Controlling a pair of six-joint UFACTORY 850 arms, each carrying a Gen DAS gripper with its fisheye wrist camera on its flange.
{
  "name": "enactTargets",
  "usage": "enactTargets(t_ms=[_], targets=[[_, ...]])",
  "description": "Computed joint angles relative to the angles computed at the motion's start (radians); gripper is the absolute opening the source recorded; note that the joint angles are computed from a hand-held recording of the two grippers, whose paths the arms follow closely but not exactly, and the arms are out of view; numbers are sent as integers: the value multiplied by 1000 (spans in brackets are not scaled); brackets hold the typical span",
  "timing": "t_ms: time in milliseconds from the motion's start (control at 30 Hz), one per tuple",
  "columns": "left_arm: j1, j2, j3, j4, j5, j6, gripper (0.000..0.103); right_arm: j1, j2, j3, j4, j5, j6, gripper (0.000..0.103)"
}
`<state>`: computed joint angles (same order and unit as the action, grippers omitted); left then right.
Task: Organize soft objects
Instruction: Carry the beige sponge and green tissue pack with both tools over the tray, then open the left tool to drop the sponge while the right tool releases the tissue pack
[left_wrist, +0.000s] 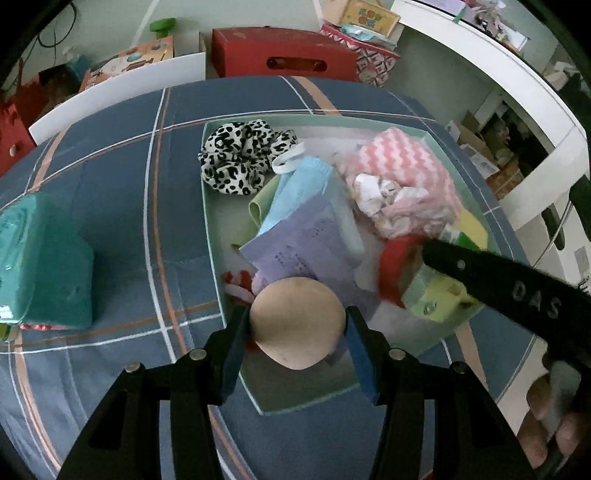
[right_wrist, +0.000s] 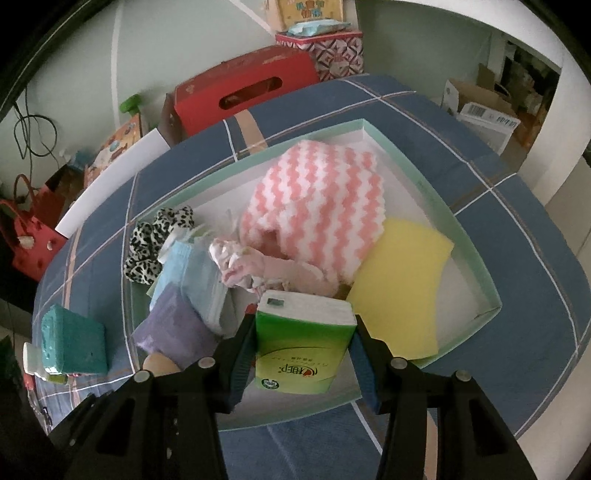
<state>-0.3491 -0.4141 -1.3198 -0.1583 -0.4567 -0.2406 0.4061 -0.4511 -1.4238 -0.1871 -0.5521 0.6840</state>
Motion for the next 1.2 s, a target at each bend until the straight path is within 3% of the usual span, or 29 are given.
enactTargets(t_ms=[400,600,800,1067,1167,1200], targets=[[12,-14,-7,-69,26,62,55,8,-13,-14,18,-14,-30,53],[20,5,5,-172,-1,142,69,16,1,-13,-5,2,-15,56],[19,45,26,-149,-4,121,70,26,19,-13,-51,13,15,56],[44,117,74,73,24,-142,76,44,21,-19,-60,10,-1,56],[57,152,105,211,37,-299,86,57,18,-25,-68,4,-5,57],[61,165,119,267,38,-366,88,63,16,-28,-71,1,-9,63]])
